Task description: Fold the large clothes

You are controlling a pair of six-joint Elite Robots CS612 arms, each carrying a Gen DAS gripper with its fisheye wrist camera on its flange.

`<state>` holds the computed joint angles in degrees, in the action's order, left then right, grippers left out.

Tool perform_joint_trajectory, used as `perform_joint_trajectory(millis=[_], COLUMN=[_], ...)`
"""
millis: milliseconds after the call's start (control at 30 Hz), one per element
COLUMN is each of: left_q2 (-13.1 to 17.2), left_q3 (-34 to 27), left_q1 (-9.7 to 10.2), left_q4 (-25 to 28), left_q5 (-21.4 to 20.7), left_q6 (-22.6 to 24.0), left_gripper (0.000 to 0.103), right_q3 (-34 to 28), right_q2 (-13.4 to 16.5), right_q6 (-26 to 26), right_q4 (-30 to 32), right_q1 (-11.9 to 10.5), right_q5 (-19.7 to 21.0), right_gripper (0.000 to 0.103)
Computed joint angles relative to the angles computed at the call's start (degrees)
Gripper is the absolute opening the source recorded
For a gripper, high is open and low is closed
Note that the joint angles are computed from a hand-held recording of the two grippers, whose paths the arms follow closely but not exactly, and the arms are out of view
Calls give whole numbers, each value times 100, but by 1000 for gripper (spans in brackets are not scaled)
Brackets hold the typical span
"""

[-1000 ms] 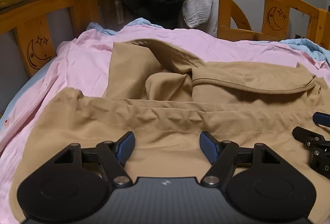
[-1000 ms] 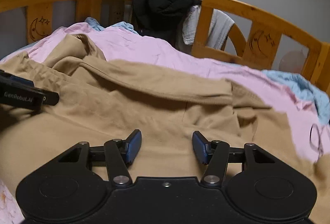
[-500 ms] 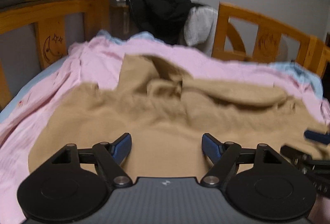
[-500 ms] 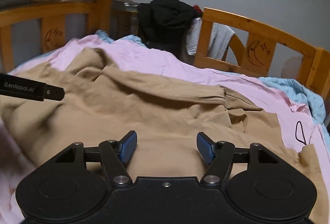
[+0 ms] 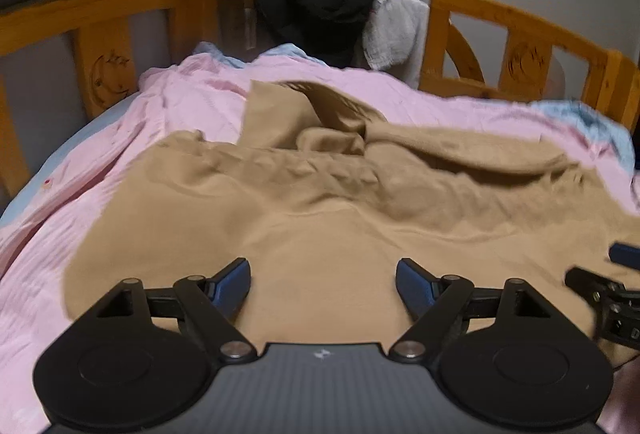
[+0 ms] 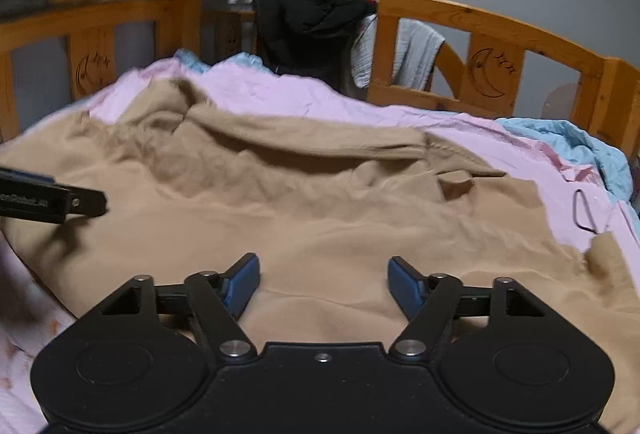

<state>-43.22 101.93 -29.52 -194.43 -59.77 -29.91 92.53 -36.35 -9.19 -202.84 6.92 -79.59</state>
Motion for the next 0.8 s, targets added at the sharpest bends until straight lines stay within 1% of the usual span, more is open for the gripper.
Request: perform_joint_trajectory(millis=[33,67,133,167,233,267,333,400,467,500,567,600,667,700,733,767,800], left_q2=[-48,-104,-235,-312,-448,-504,-588,-611,-594,-577,-511,-501,-494,-477,-468,-474,-487], left_q3=[86,185,390,513,731,810,932,996,972,947,907,877,797,761,725,692,665], left_q1=[-5,-20,-68,-85,-105,-105,-65,40,171,211,235,248,292,311,328,340,343], left_q4=[-116,-212,-286,-304,-264,-214,-109,-81,-8,-2,-126,-78,129,200,298,462,639], left_q5=[10,63,213,247,287,292,223,-85,-475,-552,-514,-484,-438,-408,-381,-318,-254], left_q6=[-41,-80,-242,-342,-650,-824,-1257,-1651,-2007,-2126,-2221,-2310,-2559,-2682,-2796,-2936,-3072], left_gripper=[90,92,97,97,100,100,100,100,96,96,93,88,81,76,67,62,54], right_q3=[79,141,303,390,617,730,959,1147,1244,1264,1281,1267,1252,1240,1225,1196,1177], right_q2=[-62,-119,-279,-359,-570,-657,-829,-944,-1026,-1055,-1068,-1062,-1020,-984,-932,-889,-842], right_q6=[102,156,240,286,471,542,600,602,822,1059,1666,1988,2728,3013,3381,3652,3993], right_q4=[-27,0,102,142,333,390,528,580,772,921,1111,1194,1203,1145,1046,998,914], right_q1=[-45,-79,-161,-198,-286,-339,-425,-481,-520,-548,-612,-638,-740,-788,-841,-870,-905], right_q5=[91,160,310,363,454,562,661,644,553,537,487,399,409,445,447,417,381], right_gripper=[82,82,85,87,93,94,95,95,95,95,95,94,94,92,90,88,84])
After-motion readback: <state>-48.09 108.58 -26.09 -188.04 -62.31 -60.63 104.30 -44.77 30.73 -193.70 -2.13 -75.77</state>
